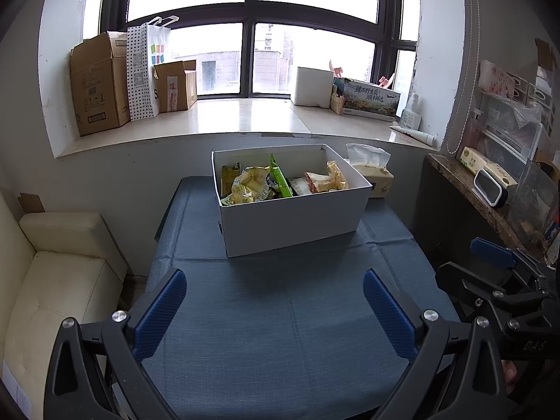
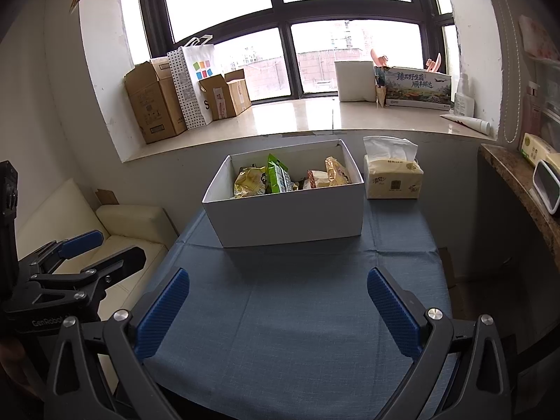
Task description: Organize snacks
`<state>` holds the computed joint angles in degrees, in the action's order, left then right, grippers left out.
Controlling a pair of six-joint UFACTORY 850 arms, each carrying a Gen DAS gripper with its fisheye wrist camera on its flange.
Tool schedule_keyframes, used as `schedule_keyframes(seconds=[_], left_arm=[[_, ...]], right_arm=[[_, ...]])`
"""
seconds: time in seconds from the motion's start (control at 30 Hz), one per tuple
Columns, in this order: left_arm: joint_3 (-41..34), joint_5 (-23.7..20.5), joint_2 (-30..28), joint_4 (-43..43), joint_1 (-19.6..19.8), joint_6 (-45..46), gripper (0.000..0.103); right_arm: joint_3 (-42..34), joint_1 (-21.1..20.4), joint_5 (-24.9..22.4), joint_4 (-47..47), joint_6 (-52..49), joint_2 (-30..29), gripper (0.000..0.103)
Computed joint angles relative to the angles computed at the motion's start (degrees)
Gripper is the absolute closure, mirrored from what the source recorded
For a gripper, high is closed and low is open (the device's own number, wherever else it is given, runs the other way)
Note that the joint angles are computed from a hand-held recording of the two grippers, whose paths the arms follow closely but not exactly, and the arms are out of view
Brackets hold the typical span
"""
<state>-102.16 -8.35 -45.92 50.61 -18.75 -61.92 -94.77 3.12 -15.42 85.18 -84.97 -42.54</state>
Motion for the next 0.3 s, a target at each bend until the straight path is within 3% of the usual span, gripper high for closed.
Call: schedule_keyframes(seconds=[0.3], left_arm=[[-0.25,-0.44,-0.20,-0.06,-0.11,0.18,0.000]], right_arm=[[-0.06,-0.10,-0.09,-0.35,0.40,-0.05,0.000]])
